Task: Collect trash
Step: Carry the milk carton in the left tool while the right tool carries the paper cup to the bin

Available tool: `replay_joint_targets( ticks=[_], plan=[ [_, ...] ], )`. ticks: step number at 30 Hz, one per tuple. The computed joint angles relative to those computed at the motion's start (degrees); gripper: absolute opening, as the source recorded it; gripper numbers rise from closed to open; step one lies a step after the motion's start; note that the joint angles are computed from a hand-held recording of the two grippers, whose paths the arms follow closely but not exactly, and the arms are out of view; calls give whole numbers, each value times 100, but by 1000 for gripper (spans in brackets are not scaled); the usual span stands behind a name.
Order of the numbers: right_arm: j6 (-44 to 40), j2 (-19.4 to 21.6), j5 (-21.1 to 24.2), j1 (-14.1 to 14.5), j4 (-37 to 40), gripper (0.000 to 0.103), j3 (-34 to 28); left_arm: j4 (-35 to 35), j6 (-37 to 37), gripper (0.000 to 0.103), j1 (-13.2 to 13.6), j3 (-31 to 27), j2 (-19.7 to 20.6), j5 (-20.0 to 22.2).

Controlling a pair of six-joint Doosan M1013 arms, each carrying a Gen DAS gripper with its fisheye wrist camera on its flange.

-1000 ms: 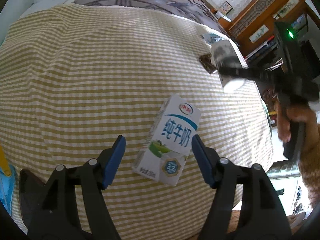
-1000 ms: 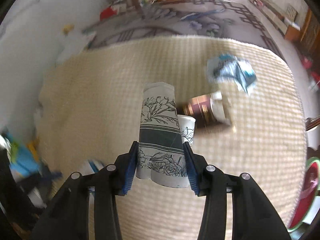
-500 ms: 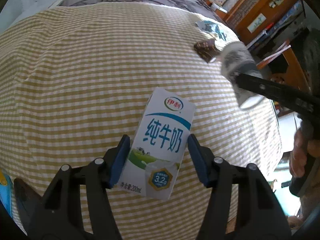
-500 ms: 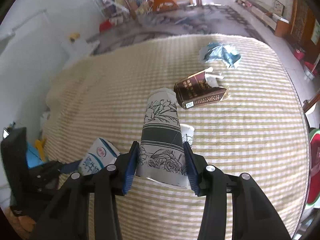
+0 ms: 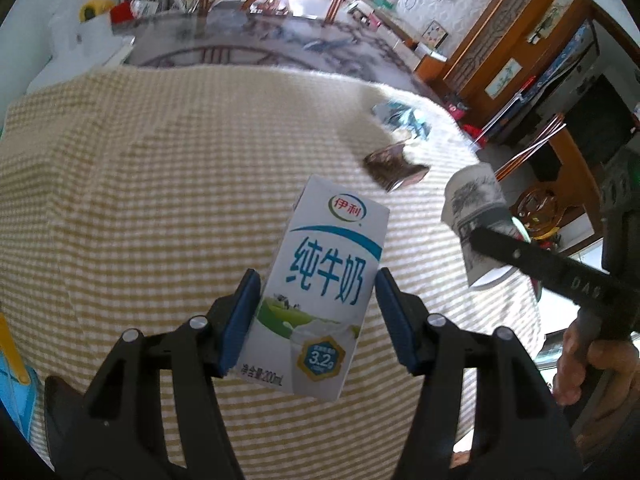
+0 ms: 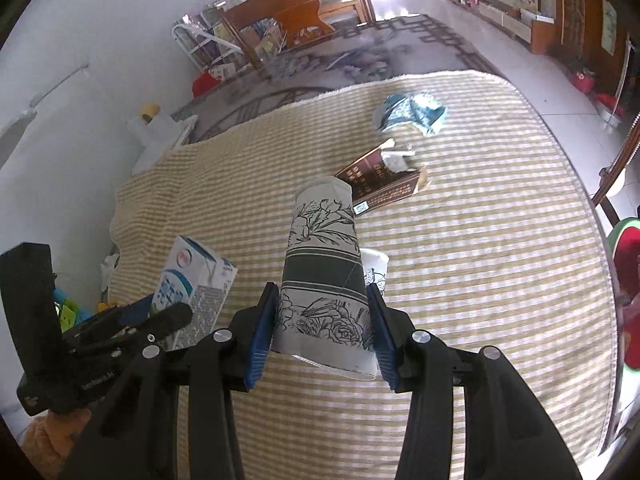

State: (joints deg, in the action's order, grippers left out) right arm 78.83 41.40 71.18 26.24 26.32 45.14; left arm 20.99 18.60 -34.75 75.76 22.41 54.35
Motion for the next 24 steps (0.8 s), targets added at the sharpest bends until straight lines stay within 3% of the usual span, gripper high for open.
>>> replay_joint_targets(
  ticks=[15,24],
  plan=[
    [84,-228,-296,-252,118,43,290,576,-5,58,-145,-597,232,125],
    [114,-330,-376,-466,214,43,465,530,315,58,-208,-1096,532,292]
  ],
)
